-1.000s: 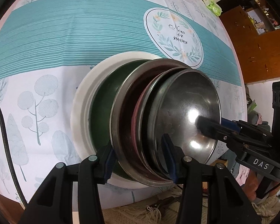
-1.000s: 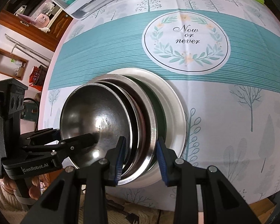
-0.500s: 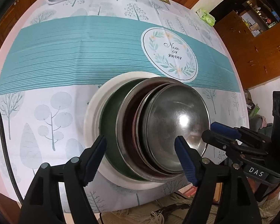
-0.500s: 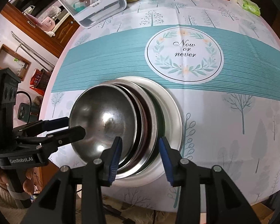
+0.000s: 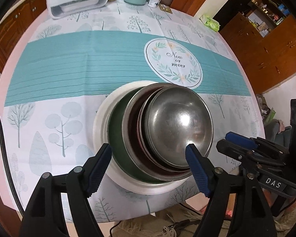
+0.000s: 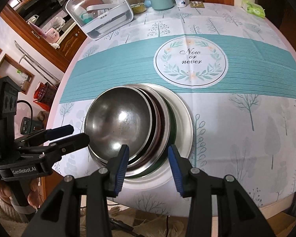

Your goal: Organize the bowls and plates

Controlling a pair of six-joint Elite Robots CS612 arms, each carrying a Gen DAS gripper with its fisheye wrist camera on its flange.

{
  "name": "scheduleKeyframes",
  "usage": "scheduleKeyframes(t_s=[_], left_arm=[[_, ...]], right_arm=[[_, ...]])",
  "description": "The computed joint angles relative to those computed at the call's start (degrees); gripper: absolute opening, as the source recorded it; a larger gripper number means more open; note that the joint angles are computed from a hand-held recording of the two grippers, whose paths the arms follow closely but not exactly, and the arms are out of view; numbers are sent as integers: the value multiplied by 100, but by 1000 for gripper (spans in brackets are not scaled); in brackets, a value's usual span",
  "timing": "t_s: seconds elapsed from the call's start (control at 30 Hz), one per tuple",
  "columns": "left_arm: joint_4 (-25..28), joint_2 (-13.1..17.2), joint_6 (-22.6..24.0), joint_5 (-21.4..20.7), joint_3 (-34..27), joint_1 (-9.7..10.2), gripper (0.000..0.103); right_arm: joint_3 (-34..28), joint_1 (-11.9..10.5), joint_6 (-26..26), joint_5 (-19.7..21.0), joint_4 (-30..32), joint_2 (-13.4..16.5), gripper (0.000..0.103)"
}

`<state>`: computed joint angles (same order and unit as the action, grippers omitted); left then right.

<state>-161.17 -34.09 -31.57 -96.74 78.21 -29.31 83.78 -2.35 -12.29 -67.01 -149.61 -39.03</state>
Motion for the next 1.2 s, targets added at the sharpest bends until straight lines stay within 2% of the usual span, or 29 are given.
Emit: scheduleKeyframes(t_s=[0.17,0.27,0.37,0.57,0.8,1.0,1.2], left_arm=[[-100,-136,133,237,137,-80,76],[-96,-233,271,343,209,-128,89],[-165,-329,318,427,284,-183,96],[-445,-532,241,1153,499,-360,99],[-347,-742,46,2503,678,-633,99],[-503,-852,-99,2672,816,-701,99],[-639,-907,-207,2900,922,-789,99]], right_arm=[[291,32,64,-205,-596,-153,42],[447,39,172,-250,-950,-247,42],[547,26,313,-234,-1186,-314,42],[721,-3,542,-229,-1538,-442,42],[937,11,584,-356,-2104,-596,45],[1143,37,576,-611,-2595,-722,46],[1244,26,550,-686,-2763,-794,46]])
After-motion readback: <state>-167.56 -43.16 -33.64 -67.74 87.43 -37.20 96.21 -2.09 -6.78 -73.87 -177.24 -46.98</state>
